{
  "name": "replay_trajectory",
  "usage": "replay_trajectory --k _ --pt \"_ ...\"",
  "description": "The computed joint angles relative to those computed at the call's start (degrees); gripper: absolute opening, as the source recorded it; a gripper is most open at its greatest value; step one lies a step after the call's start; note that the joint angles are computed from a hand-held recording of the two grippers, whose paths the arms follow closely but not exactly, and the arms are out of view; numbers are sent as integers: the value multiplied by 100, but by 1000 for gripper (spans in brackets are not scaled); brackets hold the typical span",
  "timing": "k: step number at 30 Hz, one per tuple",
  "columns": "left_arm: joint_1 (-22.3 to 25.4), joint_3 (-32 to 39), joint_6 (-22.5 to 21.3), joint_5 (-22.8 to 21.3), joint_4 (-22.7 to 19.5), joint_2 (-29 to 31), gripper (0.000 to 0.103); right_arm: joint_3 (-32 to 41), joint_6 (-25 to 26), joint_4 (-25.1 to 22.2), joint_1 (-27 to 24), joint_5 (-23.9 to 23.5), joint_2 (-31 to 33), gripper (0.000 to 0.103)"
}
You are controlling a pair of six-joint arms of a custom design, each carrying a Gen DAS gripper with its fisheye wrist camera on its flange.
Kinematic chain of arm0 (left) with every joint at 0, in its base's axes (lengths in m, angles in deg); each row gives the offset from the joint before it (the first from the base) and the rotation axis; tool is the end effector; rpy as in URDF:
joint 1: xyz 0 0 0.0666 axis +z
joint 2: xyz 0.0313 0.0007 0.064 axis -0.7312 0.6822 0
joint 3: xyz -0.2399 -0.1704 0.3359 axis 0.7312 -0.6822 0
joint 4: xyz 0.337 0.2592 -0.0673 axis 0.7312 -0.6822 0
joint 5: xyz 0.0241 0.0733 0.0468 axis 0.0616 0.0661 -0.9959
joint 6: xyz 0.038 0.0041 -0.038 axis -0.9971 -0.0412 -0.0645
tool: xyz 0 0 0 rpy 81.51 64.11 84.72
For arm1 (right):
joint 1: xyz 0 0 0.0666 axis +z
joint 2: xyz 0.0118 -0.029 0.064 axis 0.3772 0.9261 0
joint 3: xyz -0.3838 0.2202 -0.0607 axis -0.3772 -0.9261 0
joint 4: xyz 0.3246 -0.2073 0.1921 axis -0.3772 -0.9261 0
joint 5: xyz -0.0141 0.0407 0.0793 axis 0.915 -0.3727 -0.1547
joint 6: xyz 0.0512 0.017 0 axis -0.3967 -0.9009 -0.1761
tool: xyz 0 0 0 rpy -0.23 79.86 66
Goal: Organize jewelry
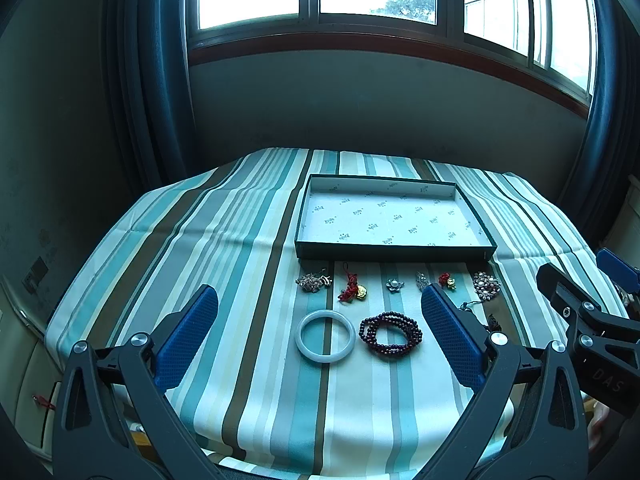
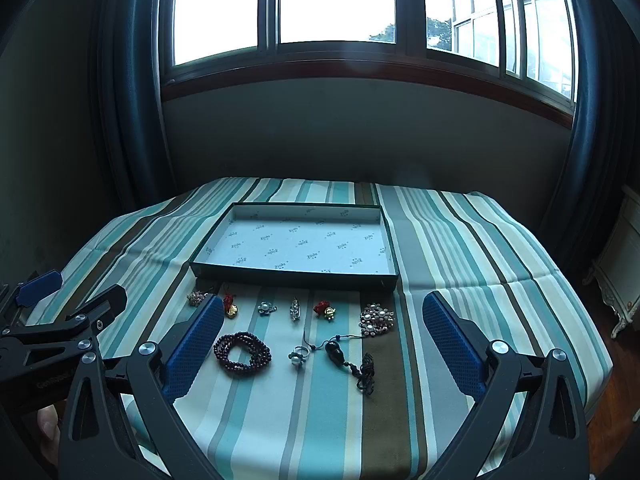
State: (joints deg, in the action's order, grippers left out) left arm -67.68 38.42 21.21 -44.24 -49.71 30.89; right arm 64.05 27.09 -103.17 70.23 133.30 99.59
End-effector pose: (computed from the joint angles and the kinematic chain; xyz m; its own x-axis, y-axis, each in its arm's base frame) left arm 0.4291 -0.1628 0.4890 -0.5579 0.2256 -0.7987 0.3646 0.9311 0.0083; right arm 0.3596 0.3568 0.4288 -0.4572 0.2084 -0.8646 0.3647 0.9306 0.0315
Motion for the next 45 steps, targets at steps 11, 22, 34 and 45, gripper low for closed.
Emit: replay_trajectory --k 11,22,34,45 --pt "1 8 -2 2 -12 5 101 17 -4 -7 1 -24 26 99" --pt "213 121 -12 -38 -32 321 101 -300 17 280 -310 -437 -13 99" --pt "419 445 -160 284 -936 1356 101 -812 -225 655 -999 -2078 259 99" --pt "241 708 -397 294 -1170 1773 97 -731 -51 691 -1172 -2599 496 58"
